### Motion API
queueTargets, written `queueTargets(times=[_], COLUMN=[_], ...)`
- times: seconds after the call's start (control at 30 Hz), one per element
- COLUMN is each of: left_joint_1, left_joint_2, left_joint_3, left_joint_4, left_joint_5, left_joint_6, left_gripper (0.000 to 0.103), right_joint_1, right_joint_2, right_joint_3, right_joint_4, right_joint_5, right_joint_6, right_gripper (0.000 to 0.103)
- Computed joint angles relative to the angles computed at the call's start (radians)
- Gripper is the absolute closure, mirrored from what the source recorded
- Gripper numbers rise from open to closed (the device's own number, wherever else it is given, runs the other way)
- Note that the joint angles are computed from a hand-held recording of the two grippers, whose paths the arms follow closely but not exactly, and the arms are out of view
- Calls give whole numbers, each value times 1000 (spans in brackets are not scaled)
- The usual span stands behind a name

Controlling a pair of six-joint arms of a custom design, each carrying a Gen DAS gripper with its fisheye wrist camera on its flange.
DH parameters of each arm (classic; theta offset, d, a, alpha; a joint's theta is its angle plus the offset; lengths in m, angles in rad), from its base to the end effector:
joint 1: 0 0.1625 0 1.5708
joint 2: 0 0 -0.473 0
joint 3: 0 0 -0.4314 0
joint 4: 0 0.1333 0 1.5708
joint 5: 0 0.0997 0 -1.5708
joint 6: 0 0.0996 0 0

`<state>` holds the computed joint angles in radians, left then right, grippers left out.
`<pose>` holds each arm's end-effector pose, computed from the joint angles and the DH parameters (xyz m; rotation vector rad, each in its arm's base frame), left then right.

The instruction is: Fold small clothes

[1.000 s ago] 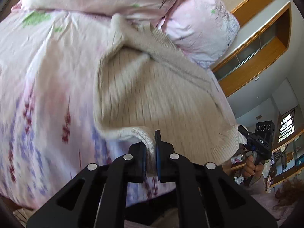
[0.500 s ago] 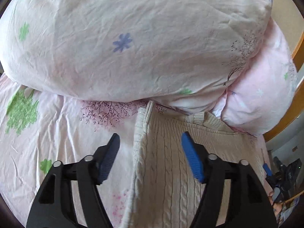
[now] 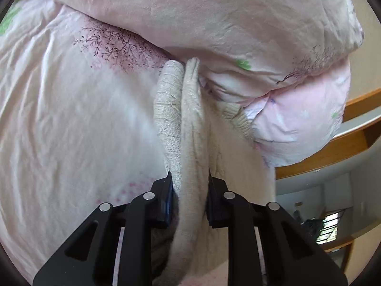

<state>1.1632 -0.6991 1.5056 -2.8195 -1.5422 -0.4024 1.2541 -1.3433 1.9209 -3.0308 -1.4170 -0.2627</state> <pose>-0.1895 -0.7823 0.1082 0.0018 -2.9291 0.6216 -0.0480 -0.6235 0.4022 0.0257 -2.7389 1.2990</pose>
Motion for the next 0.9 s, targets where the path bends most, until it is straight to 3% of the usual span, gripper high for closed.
queueTargets(times=[0.13,0.23,0.33,0.4,0.43,0.5,0.57,0.6,0.63,0.7,0.8,0.9], left_joint_1=[-70,-140,-192,-203,-205,-207,-213,-218,-223,-233,-249,-230], left_joint_2=[-10,68,239,370,415,433,368,337,294,218,183,192], left_joint_3=[1,-88,-265,-426,-484,-495,-406,-366,-308,-220,-199,-216], left_joint_4=[-73,-54,21,165,235,273,216,164,100,50,148,235], left_joint_5=[-116,-224,-346,-440,-474,-523,-475,-411,-322,-126,139,195], left_joint_6=[44,90,88,38,16,14,83,103,114,148,126,145], left_gripper=[85,85,81,70,70,70,54,34,22,18,10,10], right_joint_1=[-28,-57,-85,-90,-91,-101,-123,-130,-136,-146,-136,-125], right_joint_2=[-69,-110,-129,-126,-129,-139,-148,-145,-137,-106,-28,44], right_joint_3=[48,71,77,64,56,33,11,-5,-27,-92,-212,-313], right_joint_4=[-45,-104,-133,-124,-98,-8,62,92,136,267,457,606], right_joint_5=[17,35,60,43,30,23,54,67,80,111,99,95], right_joint_6=[-29,-13,48,62,60,56,52,62,78,120,173,207], right_gripper=[23,23,23,23,23,20,12,8,7,7,7,8])
